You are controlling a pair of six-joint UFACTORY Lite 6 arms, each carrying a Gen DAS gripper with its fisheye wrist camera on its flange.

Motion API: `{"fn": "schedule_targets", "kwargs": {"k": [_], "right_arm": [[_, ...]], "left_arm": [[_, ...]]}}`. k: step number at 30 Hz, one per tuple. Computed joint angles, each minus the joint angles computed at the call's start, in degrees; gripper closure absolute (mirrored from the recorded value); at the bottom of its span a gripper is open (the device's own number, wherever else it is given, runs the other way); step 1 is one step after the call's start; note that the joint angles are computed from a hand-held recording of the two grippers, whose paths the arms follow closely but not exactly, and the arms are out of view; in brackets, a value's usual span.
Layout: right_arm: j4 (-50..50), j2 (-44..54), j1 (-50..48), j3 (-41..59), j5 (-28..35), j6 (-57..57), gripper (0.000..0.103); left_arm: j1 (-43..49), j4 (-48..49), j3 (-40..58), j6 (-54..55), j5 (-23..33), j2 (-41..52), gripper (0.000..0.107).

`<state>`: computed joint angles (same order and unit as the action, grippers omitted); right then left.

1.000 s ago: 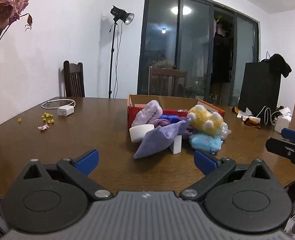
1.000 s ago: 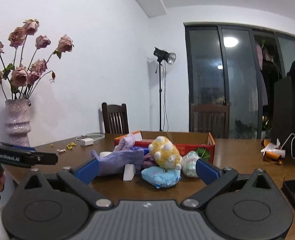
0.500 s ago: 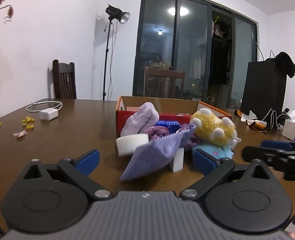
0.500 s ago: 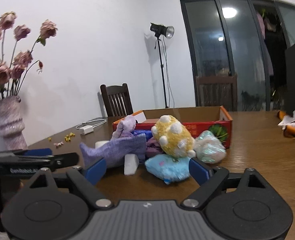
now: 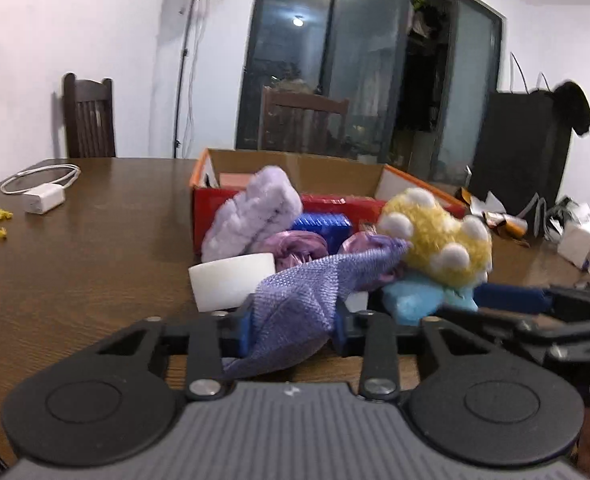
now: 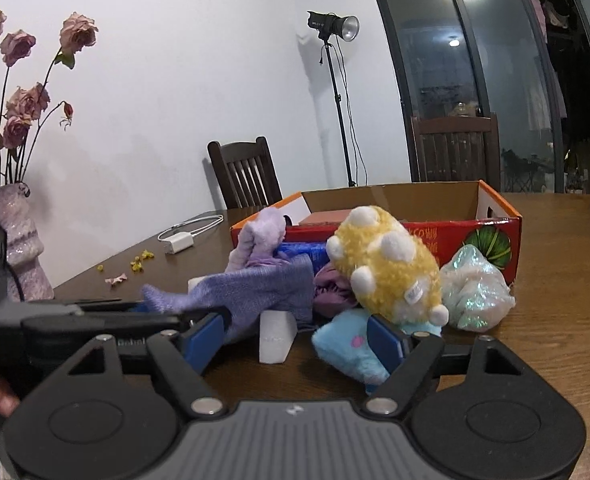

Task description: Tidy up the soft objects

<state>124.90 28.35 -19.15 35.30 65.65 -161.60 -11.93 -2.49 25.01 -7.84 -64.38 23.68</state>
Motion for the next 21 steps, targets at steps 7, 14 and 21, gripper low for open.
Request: {"fn": "schedule_targets", "kwargs": {"k": [7,14,21], "right_arm": [[-6.35,-5.56,-7.54,-6.20,4.46,-0.87,0.025],[-21.70,-9.13,-23.14,-11.77,12.29,-1.55,0.025],[-26.34,-8.72,-28.66,-14.04,9.40,-2.34,0.025]], "left_arm": [[14.42,28.81,-14.91,-25.23,5.91,-26.68,0.069],[19.34,46.58,-19.73,-38.98,8.10,-28.31,0.068],[5.44,18.09,-18.69,-24.56,4.25,-16.21,0.028]]}}
